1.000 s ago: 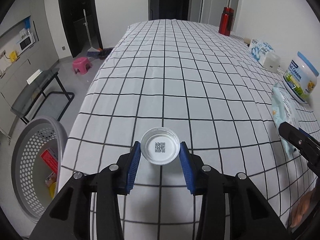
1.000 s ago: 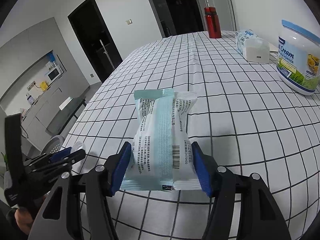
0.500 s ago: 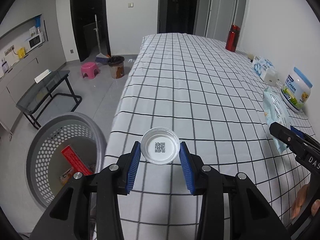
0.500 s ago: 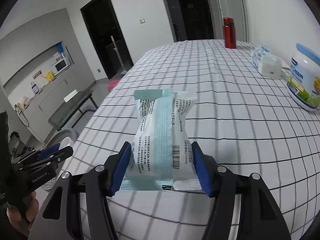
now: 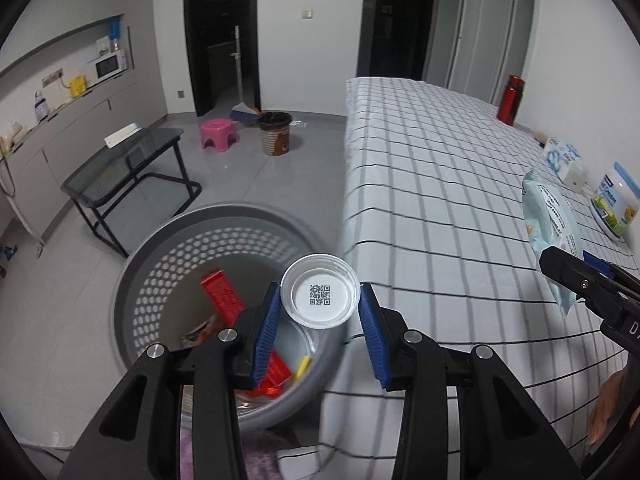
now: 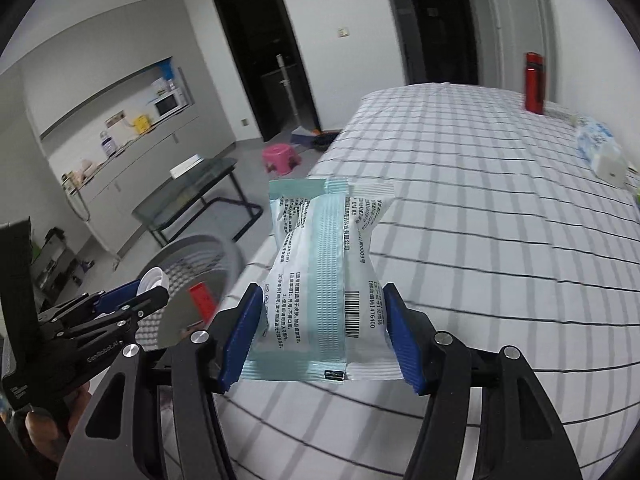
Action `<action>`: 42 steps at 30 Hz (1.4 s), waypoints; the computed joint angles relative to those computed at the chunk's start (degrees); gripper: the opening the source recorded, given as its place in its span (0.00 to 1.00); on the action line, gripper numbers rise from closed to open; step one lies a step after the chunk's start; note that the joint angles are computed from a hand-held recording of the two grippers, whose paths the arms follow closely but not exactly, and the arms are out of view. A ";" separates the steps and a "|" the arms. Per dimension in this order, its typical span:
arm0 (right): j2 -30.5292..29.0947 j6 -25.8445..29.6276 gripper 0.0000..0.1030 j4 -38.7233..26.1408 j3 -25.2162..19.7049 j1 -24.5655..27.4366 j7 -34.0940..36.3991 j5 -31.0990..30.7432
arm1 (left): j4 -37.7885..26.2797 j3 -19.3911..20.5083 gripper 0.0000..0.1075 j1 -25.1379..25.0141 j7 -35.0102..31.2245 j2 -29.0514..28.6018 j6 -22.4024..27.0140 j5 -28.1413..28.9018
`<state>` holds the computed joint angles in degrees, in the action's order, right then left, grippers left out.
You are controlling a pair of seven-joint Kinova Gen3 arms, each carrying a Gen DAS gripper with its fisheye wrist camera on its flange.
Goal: Collect trash
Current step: 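Carry the bottle cap and wipes pack over the grey basket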
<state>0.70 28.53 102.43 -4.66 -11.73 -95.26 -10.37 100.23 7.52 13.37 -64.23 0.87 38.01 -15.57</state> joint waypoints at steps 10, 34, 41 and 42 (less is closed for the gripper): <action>6.86 2.23 0.57 -7.03 -3.17 -5.14 -1.66 1.14 | 4.95 -3.49 0.36 -6.47 -5.88 -3.01 -2.34 4.16; 18.16 4.10 0.57 -17.14 -4.95 -10.97 -3.23 2.19 | 6.31 -6.20 0.36 -13.46 -13.10 -0.42 -4.64 10.54; 19.77 5.34 0.57 -18.31 -4.23 -10.91 -3.90 2.57 | 5.51 -6.38 0.36 -13.39 -13.76 1.55 -4.60 11.31; 19.79 5.15 0.57 -18.16 -4.18 -10.83 -3.95 2.63 | 5.30 -6.34 0.36 -13.28 -13.74 1.88 -4.52 11.30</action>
